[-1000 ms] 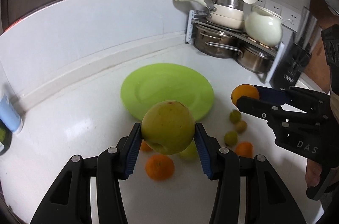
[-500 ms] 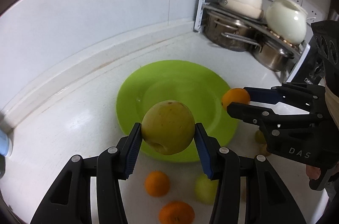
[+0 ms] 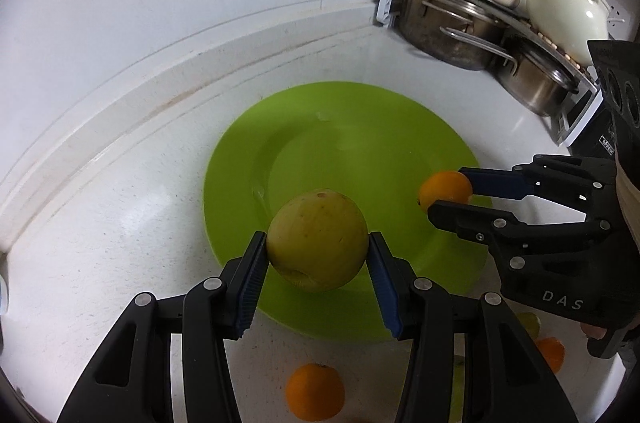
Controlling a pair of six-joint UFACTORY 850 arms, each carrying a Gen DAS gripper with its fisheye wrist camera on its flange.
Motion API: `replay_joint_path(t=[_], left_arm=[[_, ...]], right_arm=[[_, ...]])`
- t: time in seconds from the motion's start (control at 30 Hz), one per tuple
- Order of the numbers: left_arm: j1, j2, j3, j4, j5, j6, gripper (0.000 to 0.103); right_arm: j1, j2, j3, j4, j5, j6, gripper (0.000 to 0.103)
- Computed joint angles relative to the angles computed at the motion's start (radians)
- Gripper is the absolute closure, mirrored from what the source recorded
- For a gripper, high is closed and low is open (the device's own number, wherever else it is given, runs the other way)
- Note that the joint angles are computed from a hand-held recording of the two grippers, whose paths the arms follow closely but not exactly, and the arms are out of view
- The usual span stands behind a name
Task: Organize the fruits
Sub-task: 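Lift the pomelo with the left tool while the right tool carries the orange over the plate, then open the left tool to drop the pomelo on the plate while the right releases the orange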
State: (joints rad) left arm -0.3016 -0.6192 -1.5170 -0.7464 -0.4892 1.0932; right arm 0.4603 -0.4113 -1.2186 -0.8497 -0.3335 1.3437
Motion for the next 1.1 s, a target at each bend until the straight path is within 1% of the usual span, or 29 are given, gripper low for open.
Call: replay_joint_path(t=[0.13,0.17,0.2,0.27,0.33,0.43,0.5,0.6,0.67,0.73,0.83,0.87,0.93,1.1], left_arm=[[-0.005,-0.005,-0.003,0.033,0.006,-0.032,0.054],[-0.003,-0.004,0.000,0.014,0.010,-0.016,0.053],[-0.002,0.001,0.007,-0.010,0.017,0.007,0.052],[-0.002,0.013,0.018,-0.037,0.034,0.036,0.045],[0.000,0.031,0.037,-0.074,0.050,0.078,0.044],[0.005,0.063,0.073,-0.120,0.071,0.129,0.043],[0.010,0.096,0.111,-0.177,0.087,0.184,0.041],[0.017,0.148,0.167,-0.272,0.106,0.277,0.039],[0.022,0.192,0.214,-0.360,0.117,0.367,0.037],[0.026,0.233,0.257,-0.449,0.127,0.456,0.034],[0.034,0.297,0.320,-0.580,0.130,0.577,0.031],[0.038,0.318,0.339,-0.609,0.126,0.601,0.030],[0.048,0.357,0.377,-0.661,0.118,0.645,0.029],[0.077,0.430,0.451,-0.756,0.108,0.744,0.025]], right_arm=[[-0.005,-0.008,-0.005,0.037,0.003,-0.043,0.066],[-0.004,-0.009,-0.006,0.042,0.002,-0.047,0.066],[-0.003,-0.008,-0.005,0.029,0.001,-0.033,0.066],[0.002,-0.006,-0.003,-0.003,-0.012,0.005,0.065],[0.006,0.002,0.004,-0.043,-0.015,0.052,0.060],[0.022,0.026,0.024,-0.112,-0.035,0.141,0.059],[0.034,0.042,0.037,-0.158,-0.046,0.197,0.059],[0.061,0.073,0.059,-0.242,-0.084,0.297,0.059],[0.081,0.099,0.078,-0.291,-0.105,0.360,0.058],[0.106,0.125,0.099,-0.346,-0.136,0.432,0.050],[0.146,0.159,0.120,-0.396,-0.187,0.499,0.047],[0.156,0.167,0.125,-0.403,-0.202,0.512,0.046],[0.184,0.184,0.135,-0.422,-0.240,0.547,0.041],[0.236,0.214,0.158,-0.443,-0.317,0.609,0.039]])
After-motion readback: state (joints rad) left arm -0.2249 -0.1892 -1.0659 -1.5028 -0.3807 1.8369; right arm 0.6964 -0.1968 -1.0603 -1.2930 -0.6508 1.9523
